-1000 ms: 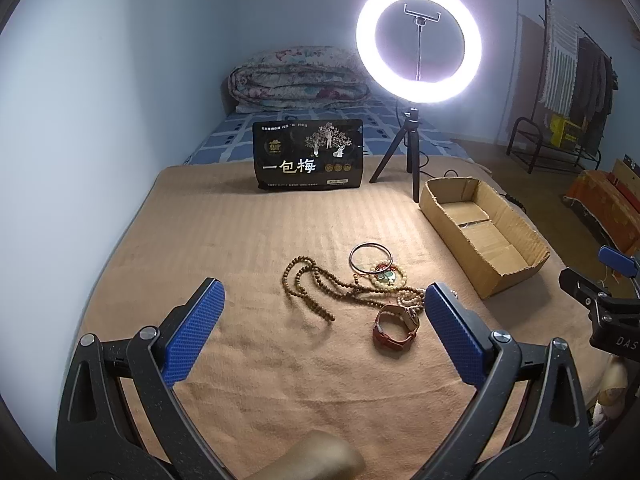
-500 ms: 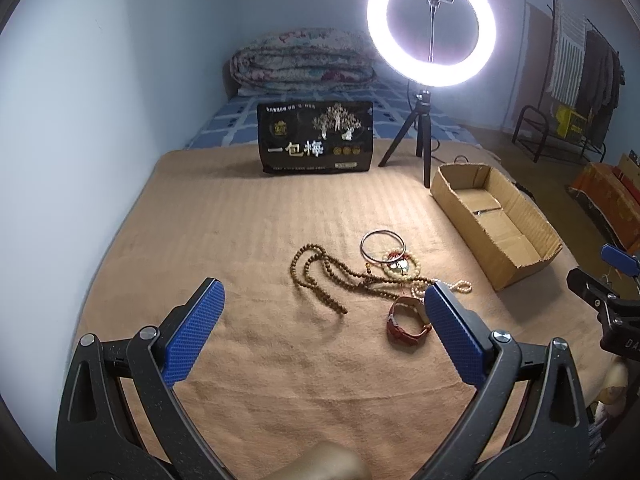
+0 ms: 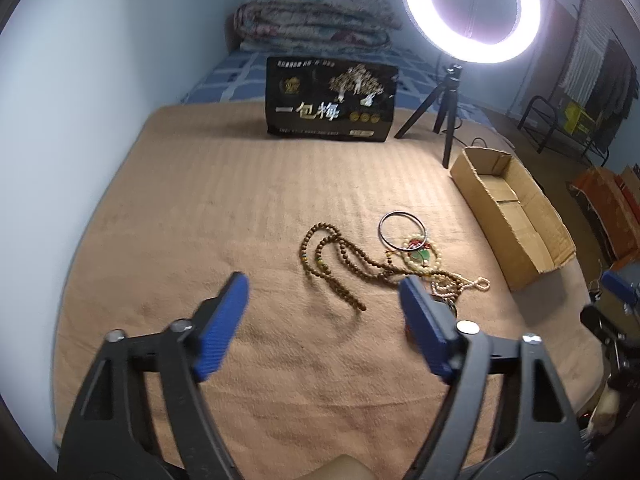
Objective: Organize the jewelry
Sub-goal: 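Lower the left tool to the brown bead strand while the right tool approaches the watch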
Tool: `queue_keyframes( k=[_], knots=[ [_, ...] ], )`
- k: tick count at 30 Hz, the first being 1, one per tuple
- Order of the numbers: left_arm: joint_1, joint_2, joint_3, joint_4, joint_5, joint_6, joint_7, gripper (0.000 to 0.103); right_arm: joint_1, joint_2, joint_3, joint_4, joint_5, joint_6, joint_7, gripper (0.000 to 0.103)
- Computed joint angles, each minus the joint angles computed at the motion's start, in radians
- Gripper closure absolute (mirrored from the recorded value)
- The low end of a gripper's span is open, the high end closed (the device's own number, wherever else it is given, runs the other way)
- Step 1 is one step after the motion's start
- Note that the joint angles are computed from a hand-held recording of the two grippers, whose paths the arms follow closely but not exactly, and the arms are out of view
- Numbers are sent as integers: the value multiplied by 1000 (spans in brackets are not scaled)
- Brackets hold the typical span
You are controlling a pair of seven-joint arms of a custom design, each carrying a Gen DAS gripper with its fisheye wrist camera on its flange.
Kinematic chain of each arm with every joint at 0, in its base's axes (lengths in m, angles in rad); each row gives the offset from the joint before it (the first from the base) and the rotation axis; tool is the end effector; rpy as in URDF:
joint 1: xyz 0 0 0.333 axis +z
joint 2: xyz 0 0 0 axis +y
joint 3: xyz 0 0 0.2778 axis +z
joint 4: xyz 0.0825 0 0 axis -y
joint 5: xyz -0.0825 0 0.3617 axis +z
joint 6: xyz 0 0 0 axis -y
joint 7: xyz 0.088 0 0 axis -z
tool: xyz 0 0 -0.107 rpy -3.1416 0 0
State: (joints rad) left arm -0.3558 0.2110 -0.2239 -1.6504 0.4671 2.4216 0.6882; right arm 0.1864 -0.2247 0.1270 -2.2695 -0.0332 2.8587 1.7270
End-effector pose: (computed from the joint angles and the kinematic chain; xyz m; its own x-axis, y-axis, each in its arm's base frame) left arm 0.5427 -0.3387 0.5223 0.0170 -0.9929 0.1181 -0.7938 -0.0852 -0.6021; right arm 0.4897 0.1644 0.5199 0.2159 -0.9748 -0.0556 -0.6808 -0.1095 -0.7243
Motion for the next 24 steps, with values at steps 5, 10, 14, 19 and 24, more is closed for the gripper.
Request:
queue_keyframes(
  k=[5,10,14,19,24],
  knots=[
    [41,65,-8,61,-131,-5,93,40,58,53,-43,57,126,-55,-128,17],
    [75,167,-25,165,-285,-37,195,43,87,126,-60,138,238,-122,-249,23],
    [77,260,-18,268,-350,-81,191,45,93,204,-62,222,313,-205,-298,29],
    [68,370,-9,392,-384,-142,177,46,92,271,-58,279,297,-257,-308,34],
    [61,456,-5,492,-414,-181,142,48,94,317,-58,324,291,-299,-305,40]
  ],
)
